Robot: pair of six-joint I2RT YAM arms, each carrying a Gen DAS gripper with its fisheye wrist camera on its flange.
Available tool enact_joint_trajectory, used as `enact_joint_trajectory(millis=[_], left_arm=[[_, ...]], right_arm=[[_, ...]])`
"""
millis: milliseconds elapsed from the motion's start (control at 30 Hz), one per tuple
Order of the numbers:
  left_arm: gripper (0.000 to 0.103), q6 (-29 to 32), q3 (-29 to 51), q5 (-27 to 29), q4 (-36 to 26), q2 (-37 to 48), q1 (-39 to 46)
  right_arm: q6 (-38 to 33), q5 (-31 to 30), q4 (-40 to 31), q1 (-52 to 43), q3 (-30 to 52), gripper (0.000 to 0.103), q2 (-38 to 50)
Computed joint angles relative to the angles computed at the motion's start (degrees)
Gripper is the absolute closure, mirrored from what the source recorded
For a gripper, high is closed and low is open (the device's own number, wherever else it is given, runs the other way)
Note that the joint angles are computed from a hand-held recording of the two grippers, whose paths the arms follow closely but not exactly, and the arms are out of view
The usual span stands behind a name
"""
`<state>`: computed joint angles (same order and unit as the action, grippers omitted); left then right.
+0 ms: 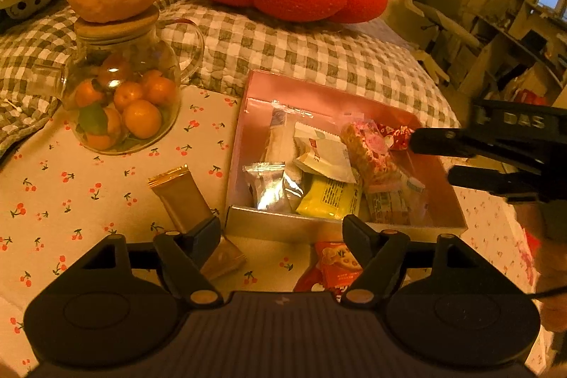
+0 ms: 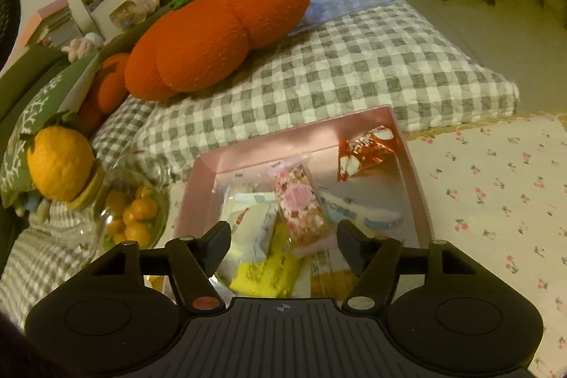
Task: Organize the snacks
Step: 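Open both tools to drop the packets into the pink box, then withdraw both tools from the box toward the remaining snacks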
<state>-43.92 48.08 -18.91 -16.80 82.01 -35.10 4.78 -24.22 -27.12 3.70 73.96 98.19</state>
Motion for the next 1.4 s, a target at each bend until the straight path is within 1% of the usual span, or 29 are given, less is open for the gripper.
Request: enact_joint_trajectory(millis=[167, 267, 433, 600, 833, 967, 1100, 1167, 1267, 1333, 1367, 1400], left_arm=[[0.023, 0.71, -0.38, -1.48, -1.52, -0.99, -0.6], [0.021, 0.76, -0.76, -2.03, -2.41, -1.71, -0.77], [0.013, 0.03, -1.66, -4.0, -3.74, -3.11, -1.2], [0.009, -0.75, -2.0, -5.35, -4.43, -3.28, -2.57], [0.006, 0.36, -1.53, -6.07, -2.42, 0.56, -6.69], [0.006, 1.32, -1.55, -5.18, 0.07, 3.33, -8.23], [0.008, 2.44, -1.07, -4.89, 2.2, 5.95, -9.16], [0.012, 2.87, -0.5, -4.71, 2.66, 7.24, -9.33], [0.022, 2.72, -0.63, -3.85, 4.59, 8.21, -9.29], [0.031, 2.74, -0.58, -2.96, 5.45, 8.64, -9.12], [0.033, 2.87, -0.5, -2.84, 5.64, 8.9, -9.15], [0.039, 2.9, -0.24, -2.97, 5.71, 9.35, -9.4]], right_arm=[[-3.27, -1.89, -0.73, -2.28, -4.89, 0.032, -5.06], [-4.87, -3.12, -0.92, -3.66, -7.77, 0.026, -7.69], [-8.07, -5.02, -1.24, -6.24, -12.27, 0.025, -11.24], [-10.93, -6.28, -0.99, -8.41, -15.96, 0.02, -13.75], [-13.71, -7.99, 1.46, -11.77, -20.7, 0.017, -14.87], [-14.12, -7.61, 1.71, -12.63, -21.21, 0.017, -13.63], [-14.23, -7.06, 0.74, -13.24, -20.31, 0.017, -11.33], [-14.64, -6.79, 0.82, -13.5, -20.17, 0.017, -10.58], [-16.23, -7.26, 1.2, -13.92, -20.11, 0.017, -9.84], [-17.69, -7.5, 2.21, -14.06, -20.61, 0.017, -9.87], [-18.54, -7.88, 2.56, -14.15, -20.75, 0.017, -9.78], [-19.6, -8.41, 2.82, -14.3, -20.88, 0.017, -9.64]])
